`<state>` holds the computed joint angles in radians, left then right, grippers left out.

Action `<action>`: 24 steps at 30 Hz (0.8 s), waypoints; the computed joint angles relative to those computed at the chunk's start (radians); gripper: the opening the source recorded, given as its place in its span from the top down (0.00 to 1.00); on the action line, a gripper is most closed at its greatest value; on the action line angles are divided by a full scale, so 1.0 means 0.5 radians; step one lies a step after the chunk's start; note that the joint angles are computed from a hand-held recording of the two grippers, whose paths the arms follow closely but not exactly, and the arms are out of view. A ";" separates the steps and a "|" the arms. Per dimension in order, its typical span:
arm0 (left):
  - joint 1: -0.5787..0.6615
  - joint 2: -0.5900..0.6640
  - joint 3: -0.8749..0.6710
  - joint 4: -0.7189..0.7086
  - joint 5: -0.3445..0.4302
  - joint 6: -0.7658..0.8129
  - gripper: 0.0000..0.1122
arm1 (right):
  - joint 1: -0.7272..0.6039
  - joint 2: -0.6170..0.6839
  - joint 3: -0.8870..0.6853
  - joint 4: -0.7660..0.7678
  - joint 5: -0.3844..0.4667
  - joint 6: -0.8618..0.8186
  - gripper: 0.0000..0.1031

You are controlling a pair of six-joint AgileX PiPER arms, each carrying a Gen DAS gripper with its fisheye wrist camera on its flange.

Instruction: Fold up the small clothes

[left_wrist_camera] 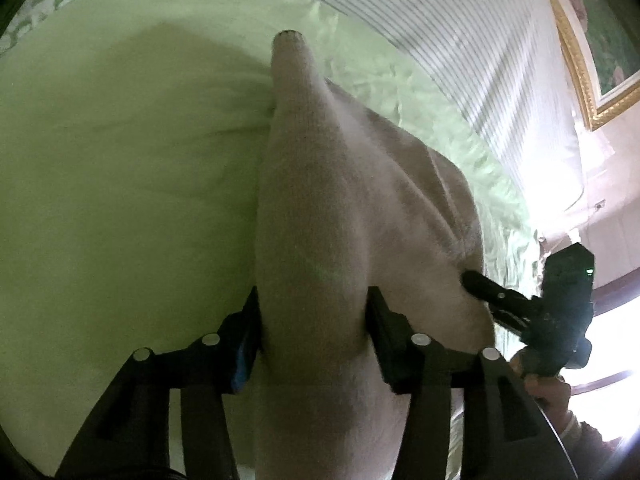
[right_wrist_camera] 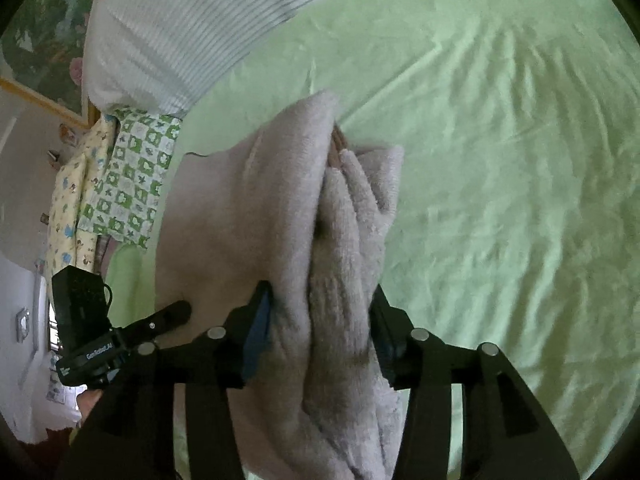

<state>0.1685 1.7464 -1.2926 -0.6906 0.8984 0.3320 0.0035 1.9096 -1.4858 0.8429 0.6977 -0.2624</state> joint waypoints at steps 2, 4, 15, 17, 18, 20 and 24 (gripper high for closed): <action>-0.028 -0.079 0.048 0.099 -0.035 -0.084 0.51 | 0.007 -0.040 -0.001 -0.099 0.017 0.071 0.52; -0.046 -0.173 0.088 0.224 -0.060 -0.170 0.49 | 0.028 -0.117 0.025 -0.252 -0.007 0.182 0.52; -0.276 -0.865 0.516 0.956 -0.145 -0.699 0.36 | 0.300 -0.693 0.497 -1.011 -0.248 0.560 0.34; -0.299 -0.957 0.583 1.003 -0.128 -0.752 0.36 | 0.321 -0.770 0.594 -1.033 -0.267 0.558 0.33; -0.330 -1.009 0.625 1.052 -0.128 -0.804 0.36 | 0.349 -0.817 0.654 -1.067 -0.287 0.581 0.33; -0.399 -1.093 0.694 1.157 -0.130 -0.912 0.36 | 0.376 -0.886 0.743 -1.084 -0.312 0.593 0.32; -0.495 -1.263 0.822 1.290 -0.092 -1.054 0.35 | 0.455 -0.989 0.888 -1.167 -0.363 0.712 0.31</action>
